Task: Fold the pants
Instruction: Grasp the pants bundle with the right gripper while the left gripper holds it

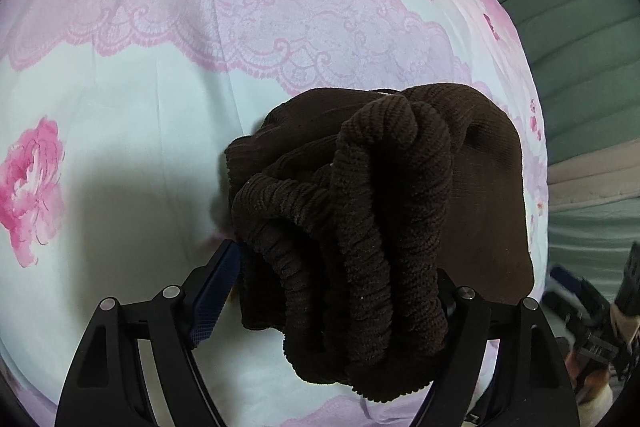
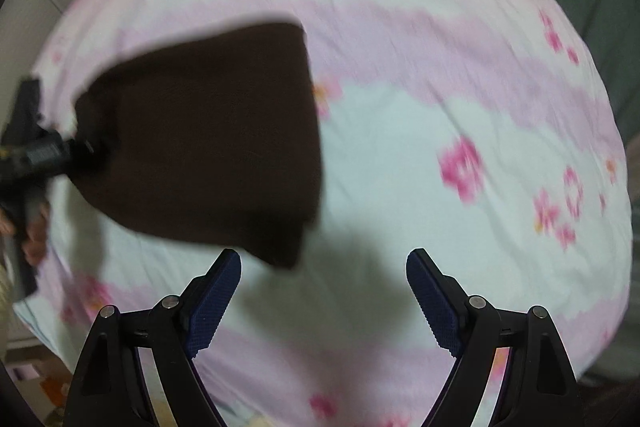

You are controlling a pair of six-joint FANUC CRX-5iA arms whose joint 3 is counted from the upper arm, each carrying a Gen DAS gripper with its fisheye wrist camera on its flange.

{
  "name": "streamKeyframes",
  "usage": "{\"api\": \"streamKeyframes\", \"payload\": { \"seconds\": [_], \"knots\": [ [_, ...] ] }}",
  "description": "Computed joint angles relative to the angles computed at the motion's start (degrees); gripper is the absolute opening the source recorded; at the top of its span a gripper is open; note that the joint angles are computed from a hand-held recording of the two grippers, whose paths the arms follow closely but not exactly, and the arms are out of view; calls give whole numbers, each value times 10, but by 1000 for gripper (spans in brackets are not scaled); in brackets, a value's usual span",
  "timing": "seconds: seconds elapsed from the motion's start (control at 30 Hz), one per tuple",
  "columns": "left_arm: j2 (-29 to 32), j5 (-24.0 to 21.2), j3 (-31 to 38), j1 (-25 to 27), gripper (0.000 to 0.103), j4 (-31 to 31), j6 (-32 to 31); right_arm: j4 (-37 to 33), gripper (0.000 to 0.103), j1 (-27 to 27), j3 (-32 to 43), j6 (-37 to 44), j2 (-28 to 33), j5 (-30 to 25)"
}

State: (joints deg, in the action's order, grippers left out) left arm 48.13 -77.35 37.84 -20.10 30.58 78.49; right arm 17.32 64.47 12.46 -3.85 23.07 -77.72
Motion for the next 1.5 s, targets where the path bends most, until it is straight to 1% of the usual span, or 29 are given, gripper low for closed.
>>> {"api": "streamKeyframes", "payload": {
  "seconds": [0.07,0.1,0.23,0.3,0.43,0.5,0.57,0.67,0.8,0.93,1.0,1.03,1.1,1.13,1.3,1.37,1.5],
  "knots": [
    [4,-6,3,2,82,5,0,25,85,-11,-14,0,-1,36],
    [5,-9,5,2,82,5,0,34,85,-21,-31,-2,-7,72],
    [-1,-9,-1,3,81,3,-5,41,85,-53,-75,-35,-15,174],
    [-4,-4,-10,4,81,10,-4,29,85,-68,-99,-50,-20,228],
    [-4,4,-27,6,82,29,5,-10,85,-85,-125,-53,-23,280],
    [-3,8,-32,4,83,31,3,-17,85,-87,-142,-61,-25,309],
    [4,6,-28,3,84,38,7,-26,85,-92,-156,-66,-26,336],
    [20,2,-15,2,88,48,27,-44,85,-102,-165,-62,-23,362],
    [25,7,-13,0,90,53,47,-64,85,-112,-164,-47,-15,386],
    [19,18,-27,3,88,58,77,-72,85,-120,-161,-43,-7,408],
    [11,24,-36,4,84,55,87,-74,82,-123,-161,-51,-4,424],
    [8,25,-38,4,83,52,91,-73,77,-123,-161,-57,-2,435],
    [1,25,-37,3,79,40,98,-69,75,-122,-146,-56,5,421],
    [-2,23,-33,2,78,32,102,-66,72,-121,-141,-55,6,415],
    [-5,14,-13,-3,65,14,124,-39,60,-111,-127,-58,4,392],
    [-13,18,-19,-4,61,11,125,-23,53,-105,-114,-59,7,373],
    [-37,39,-43,-2,53,18,123,18,45,-96,-101,-71,4,351]
  ]
}}
